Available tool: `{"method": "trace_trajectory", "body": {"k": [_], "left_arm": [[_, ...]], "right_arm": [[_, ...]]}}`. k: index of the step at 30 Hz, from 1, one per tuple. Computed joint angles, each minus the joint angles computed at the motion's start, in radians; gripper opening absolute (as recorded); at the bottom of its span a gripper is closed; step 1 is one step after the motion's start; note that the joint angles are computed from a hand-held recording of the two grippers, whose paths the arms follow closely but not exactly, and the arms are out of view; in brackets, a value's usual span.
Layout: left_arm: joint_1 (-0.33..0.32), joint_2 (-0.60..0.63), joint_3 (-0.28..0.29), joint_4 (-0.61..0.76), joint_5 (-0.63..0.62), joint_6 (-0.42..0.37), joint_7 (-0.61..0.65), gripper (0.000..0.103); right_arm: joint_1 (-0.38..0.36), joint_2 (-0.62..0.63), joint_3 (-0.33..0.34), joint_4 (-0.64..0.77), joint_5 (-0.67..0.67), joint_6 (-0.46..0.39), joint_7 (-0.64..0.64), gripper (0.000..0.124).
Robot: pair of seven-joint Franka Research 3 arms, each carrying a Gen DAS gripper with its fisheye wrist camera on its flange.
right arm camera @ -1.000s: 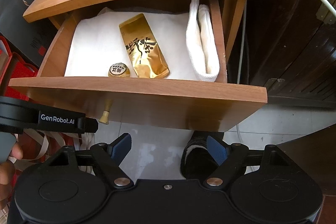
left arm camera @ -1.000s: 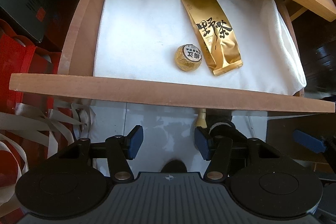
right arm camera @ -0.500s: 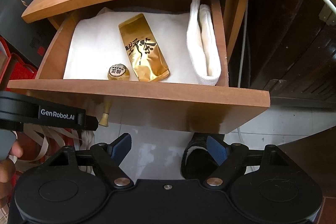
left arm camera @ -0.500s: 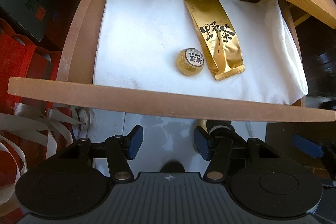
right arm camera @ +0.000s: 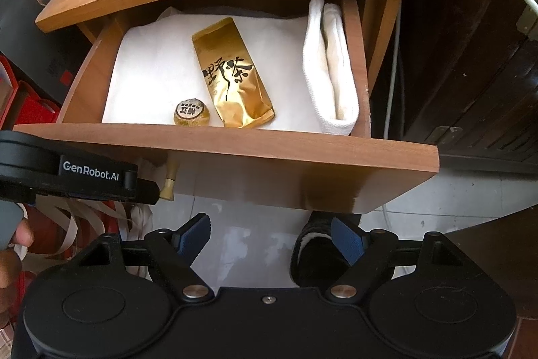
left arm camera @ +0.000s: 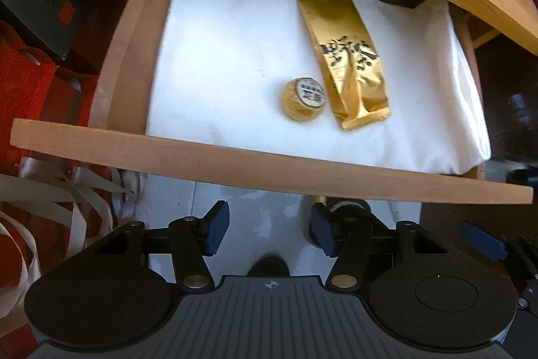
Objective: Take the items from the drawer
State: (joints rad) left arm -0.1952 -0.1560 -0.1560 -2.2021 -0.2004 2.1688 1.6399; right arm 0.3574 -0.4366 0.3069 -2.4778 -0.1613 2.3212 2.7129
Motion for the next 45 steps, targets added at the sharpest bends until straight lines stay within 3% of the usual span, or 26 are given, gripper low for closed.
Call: {"method": "trace_trajectory", "body": {"k": [25, 32, 38, 45], "left_arm": [[-0.001, -0.073, 0.021, 0.029, -0.006, -0.094, 0.068, 0.057], [0.005, -0.114, 0.041, 0.053, -0.019, -0.125, 0.108, 0.057], [0.01, -0.109, 0.051, 0.089, -0.044, -0.1, 0.125, 0.057], [0.033, -0.047, 0.049, 0.139, -0.048, -0.042, 0.1, 0.057]], "right_arm": [[-0.006, -0.063, -0.008, 0.05, 0.01, -0.048, -0.132, 0.07], [-0.037, -0.073, -0.011, 0.092, 0.005, -0.012, -0.181, 0.067], [-0.082, 0.006, -0.011, 0.146, -0.041, 0.046, -0.187, 0.064], [-0.078, 0.136, -0.053, 0.203, -0.065, 0.107, -0.232, 0.06]]}}
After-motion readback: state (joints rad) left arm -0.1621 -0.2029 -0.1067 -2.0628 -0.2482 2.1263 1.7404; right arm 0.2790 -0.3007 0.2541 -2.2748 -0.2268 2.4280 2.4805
